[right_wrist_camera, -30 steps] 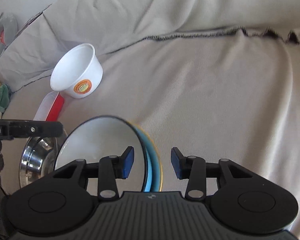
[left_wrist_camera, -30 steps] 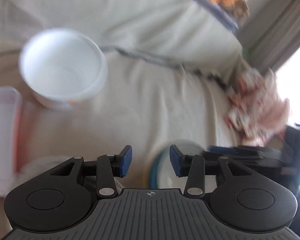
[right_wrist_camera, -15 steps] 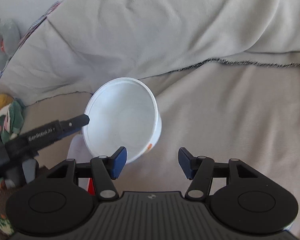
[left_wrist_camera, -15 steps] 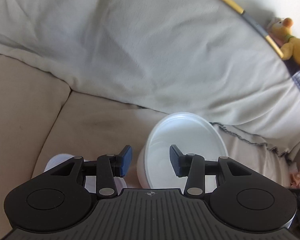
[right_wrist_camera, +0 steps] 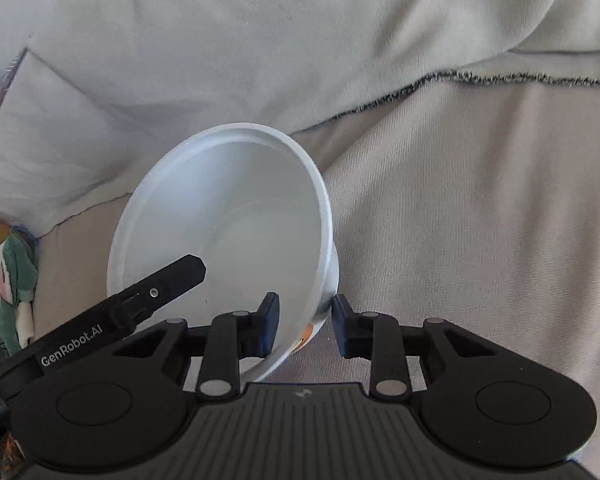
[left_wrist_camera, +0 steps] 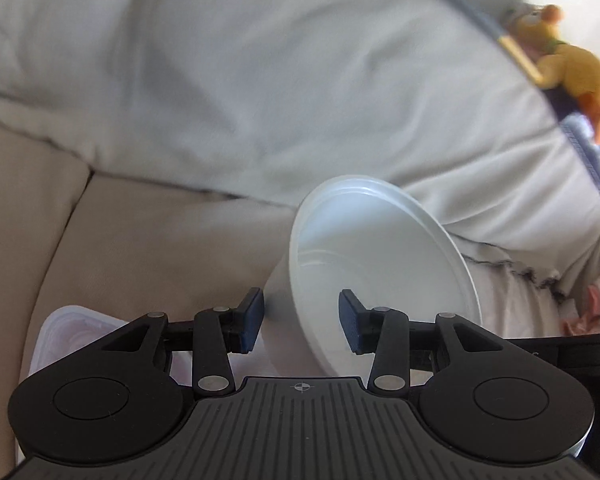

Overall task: Organize plates and bowls
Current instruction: 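Grasp the orange-labelled white plastic bowl rim with the right gripper, then carry the white plastic bowl into the blue bowl and open the right gripper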

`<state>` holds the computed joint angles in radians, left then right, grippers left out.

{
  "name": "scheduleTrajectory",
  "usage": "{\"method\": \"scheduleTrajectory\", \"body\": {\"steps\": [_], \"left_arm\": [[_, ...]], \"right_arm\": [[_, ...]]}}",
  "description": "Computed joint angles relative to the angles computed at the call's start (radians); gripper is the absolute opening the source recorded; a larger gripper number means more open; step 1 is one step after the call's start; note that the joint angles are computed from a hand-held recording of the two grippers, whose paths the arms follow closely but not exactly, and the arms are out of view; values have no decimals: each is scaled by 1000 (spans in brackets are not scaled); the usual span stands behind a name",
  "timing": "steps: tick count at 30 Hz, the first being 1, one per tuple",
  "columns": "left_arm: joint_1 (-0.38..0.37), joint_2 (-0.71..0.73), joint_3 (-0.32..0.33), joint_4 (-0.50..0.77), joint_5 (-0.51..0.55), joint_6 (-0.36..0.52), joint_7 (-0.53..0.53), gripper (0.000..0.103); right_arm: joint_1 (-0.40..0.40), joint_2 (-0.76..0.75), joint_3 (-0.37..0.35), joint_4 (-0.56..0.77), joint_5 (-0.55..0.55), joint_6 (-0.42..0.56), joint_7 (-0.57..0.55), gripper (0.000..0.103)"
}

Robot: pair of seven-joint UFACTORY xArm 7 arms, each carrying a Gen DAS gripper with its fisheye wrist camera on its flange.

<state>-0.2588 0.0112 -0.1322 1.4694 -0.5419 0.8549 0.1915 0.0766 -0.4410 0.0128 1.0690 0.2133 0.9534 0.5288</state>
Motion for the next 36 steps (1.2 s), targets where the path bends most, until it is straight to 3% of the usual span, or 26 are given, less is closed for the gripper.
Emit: {"method": "scheduleTrajectory", "body": {"steps": [8, 15, 20, 24, 28, 36], "left_arm": [[-78, -271, 8, -58, -42, 60, 30, 44], [-155, -411, 41, -91, -80, 269, 30, 44], [-174, -511, 1, -223, -18, 294, 35, 44], [-189, -568, -38, -322, 62, 255, 46, 44], [-209, -557, -31, -363, 82, 266, 47, 43], [-222, -579, -28, -435, 121, 224, 85, 30]], "right_arm": [[-20, -339, -13, -14, -55, 189, -11, 28], [-35, -590, -20, -57, -76, 408, -18, 28], [-33, -719, -11, -149, -64, 529, -22, 28], [-26, -774, 2, -237, -55, 541, -42, 28], [-29, -807, 9, -312, -79, 525, -80, 28], [-12, -882, 15, -388, -93, 463, -161, 29]]}}
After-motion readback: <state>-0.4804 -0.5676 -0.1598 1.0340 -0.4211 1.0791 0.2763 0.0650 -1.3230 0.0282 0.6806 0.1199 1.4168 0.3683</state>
